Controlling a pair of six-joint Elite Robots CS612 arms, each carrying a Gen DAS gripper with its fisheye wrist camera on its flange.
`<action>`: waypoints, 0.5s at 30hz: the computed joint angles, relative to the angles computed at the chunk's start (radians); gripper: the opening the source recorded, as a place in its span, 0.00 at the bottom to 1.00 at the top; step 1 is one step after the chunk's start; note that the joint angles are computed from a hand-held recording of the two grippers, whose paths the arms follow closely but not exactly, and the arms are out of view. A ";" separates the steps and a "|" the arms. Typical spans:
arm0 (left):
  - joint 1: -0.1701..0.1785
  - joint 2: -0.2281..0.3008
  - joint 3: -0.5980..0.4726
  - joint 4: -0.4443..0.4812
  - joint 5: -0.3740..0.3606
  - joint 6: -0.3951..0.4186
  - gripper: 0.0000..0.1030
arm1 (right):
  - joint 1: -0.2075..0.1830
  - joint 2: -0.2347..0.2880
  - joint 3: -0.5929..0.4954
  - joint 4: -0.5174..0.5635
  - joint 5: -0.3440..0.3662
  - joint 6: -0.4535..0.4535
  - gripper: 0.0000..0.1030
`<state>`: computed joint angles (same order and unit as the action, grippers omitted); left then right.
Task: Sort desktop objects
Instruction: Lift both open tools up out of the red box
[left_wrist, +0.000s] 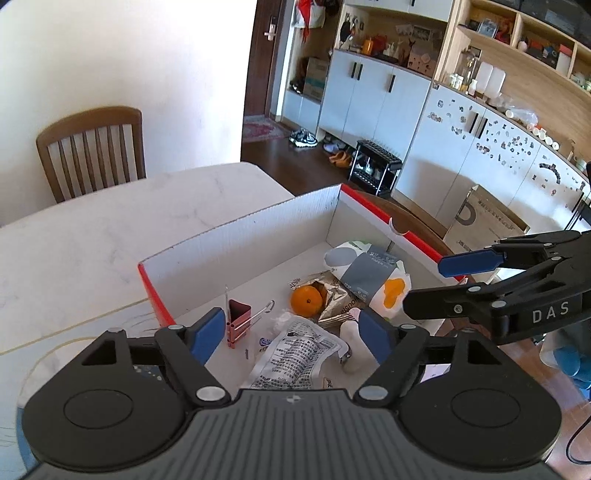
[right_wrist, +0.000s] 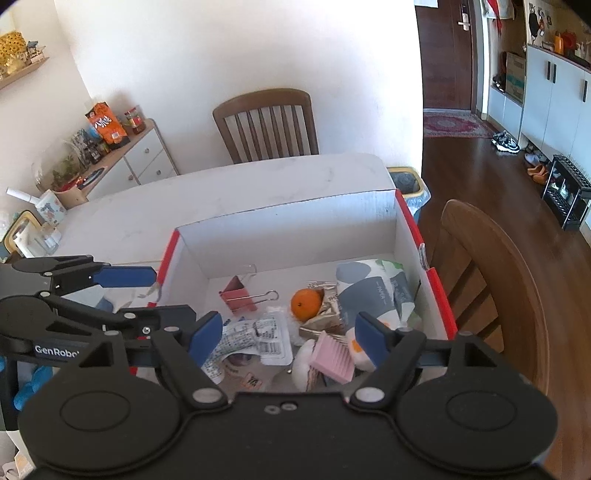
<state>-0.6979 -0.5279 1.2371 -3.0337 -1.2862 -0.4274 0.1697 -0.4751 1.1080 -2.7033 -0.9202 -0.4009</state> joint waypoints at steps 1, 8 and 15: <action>-0.002 -0.003 0.006 -0.010 0.004 0.002 0.82 | -0.001 -0.004 0.011 -0.014 0.004 0.001 0.79; -0.005 -0.026 0.052 -0.042 -0.008 -0.005 0.94 | -0.006 -0.030 0.080 -0.106 0.024 0.003 0.85; -0.012 -0.043 0.096 -0.058 0.001 -0.038 1.00 | -0.010 -0.047 0.137 -0.207 0.052 0.011 0.98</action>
